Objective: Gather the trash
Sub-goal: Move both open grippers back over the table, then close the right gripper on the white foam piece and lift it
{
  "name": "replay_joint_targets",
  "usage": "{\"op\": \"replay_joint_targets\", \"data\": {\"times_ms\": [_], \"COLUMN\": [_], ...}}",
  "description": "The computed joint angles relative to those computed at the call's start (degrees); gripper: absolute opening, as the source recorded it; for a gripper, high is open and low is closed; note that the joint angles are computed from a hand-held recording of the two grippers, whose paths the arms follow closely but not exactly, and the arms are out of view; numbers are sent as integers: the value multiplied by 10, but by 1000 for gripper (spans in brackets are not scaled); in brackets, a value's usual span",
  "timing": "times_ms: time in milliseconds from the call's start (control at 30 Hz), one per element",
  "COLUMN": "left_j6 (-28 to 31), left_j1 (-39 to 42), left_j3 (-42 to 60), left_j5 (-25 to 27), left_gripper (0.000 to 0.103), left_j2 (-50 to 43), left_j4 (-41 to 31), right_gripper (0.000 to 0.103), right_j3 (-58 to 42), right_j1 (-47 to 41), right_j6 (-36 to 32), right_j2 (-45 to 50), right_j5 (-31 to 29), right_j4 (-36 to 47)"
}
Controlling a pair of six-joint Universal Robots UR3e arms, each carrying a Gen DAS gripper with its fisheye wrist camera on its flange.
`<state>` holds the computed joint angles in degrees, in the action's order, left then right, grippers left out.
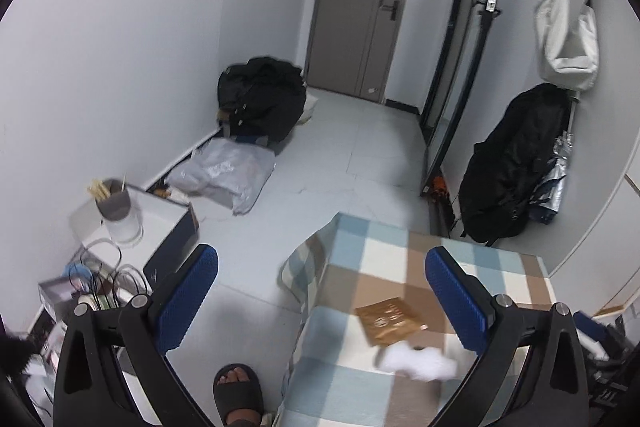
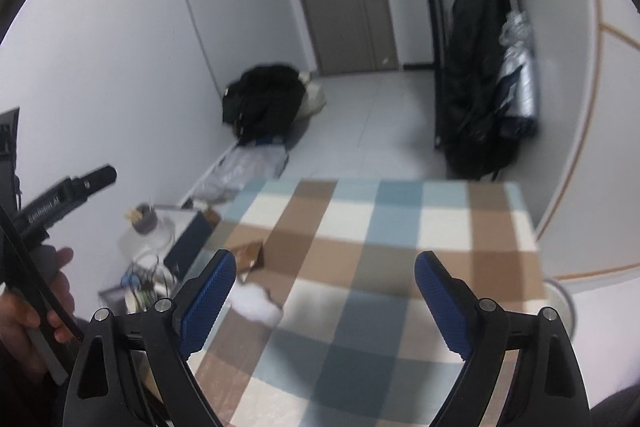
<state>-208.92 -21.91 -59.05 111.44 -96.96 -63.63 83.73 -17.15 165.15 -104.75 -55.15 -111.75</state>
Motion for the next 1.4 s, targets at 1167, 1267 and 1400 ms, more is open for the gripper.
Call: {"op": "replay_joint_targets", "data": {"times_ms": [1167,1267,1400], "left_j6": [12,55,153], "left_j1": [118,121,94], "left_j3": [-32,32,148], "left_j5": [-169,-221,-252], "left_gripper": [102,102,102], "left_j2": [20,-23,-104], "left_j4": [-81,-126,-198], "right_gripper": [51,51,51], "right_j3": [87,102,110], "right_j1": [187,146,63], "right_j6": [-55,-74,-121], "right_j2": [84,42,-24], "right_j5": [-143,-120,-72], "right_j4": [-99,-60,19]}}
